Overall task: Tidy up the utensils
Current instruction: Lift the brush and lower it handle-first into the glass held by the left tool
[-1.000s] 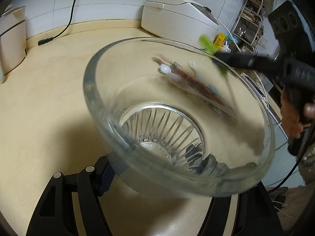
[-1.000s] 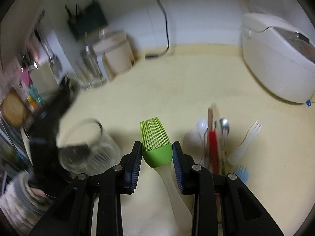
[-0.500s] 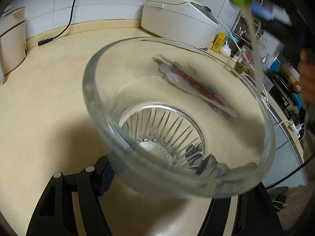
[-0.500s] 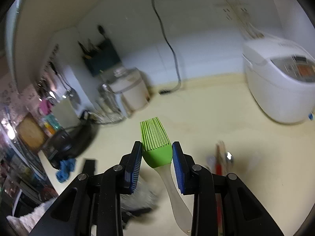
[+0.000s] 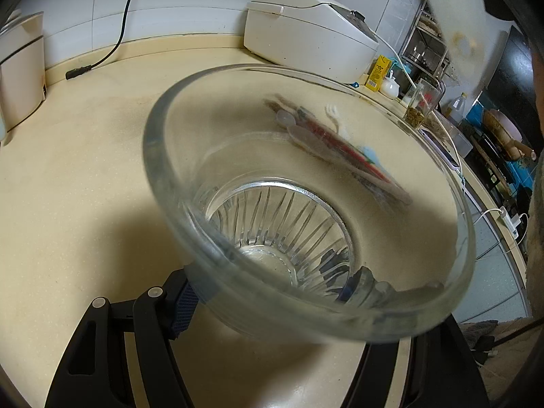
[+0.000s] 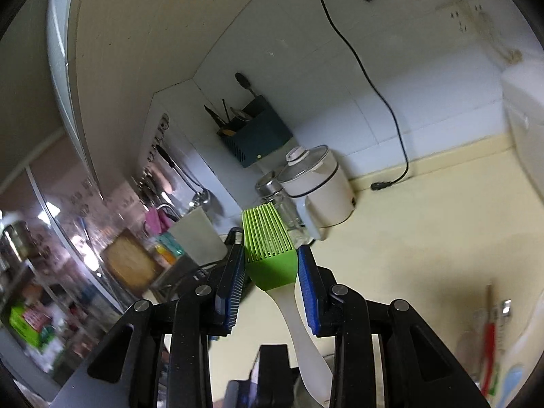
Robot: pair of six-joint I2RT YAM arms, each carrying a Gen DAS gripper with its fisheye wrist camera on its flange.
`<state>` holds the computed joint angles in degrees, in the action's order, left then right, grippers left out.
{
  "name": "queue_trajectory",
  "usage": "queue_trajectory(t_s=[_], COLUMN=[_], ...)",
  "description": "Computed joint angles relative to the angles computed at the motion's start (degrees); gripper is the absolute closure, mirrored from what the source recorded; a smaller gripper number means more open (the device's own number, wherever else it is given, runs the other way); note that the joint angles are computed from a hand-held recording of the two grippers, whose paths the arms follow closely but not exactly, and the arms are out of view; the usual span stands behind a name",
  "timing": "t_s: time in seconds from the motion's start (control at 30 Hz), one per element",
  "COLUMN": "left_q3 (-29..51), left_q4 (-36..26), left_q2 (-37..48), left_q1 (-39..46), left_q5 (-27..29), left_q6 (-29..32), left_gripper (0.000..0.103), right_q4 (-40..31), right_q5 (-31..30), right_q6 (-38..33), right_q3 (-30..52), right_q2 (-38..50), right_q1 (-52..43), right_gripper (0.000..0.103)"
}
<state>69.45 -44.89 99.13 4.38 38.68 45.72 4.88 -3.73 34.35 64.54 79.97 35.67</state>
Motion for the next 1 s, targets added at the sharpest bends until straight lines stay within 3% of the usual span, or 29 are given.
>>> queue_trajectory(t_s=[0.43, 0.6, 1.0], left_q3=[0.05, 0.05, 0.00], left_q4=[-0.03, -0.03, 0.00], left_q2=[0.04, 0.03, -0.01], left_q1=[0.02, 0.03, 0.02], left_q5=[0.00, -0.01, -0.02], left_q6=[0.06, 0.07, 0.06], left_gripper=[0.030, 0.030, 0.030], right_q4=[-6.44, -9.86, -15.17], right_q5=[2.34, 0.67, 2.02], right_q6=[0.43, 1.58, -0.32], right_q3=[0.90, 2.31, 6.25], right_q2=[7.72, 9.95, 9.98], right_q1=[1.73, 1.28, 2.58], right_gripper=[0.071, 0.070, 0.063])
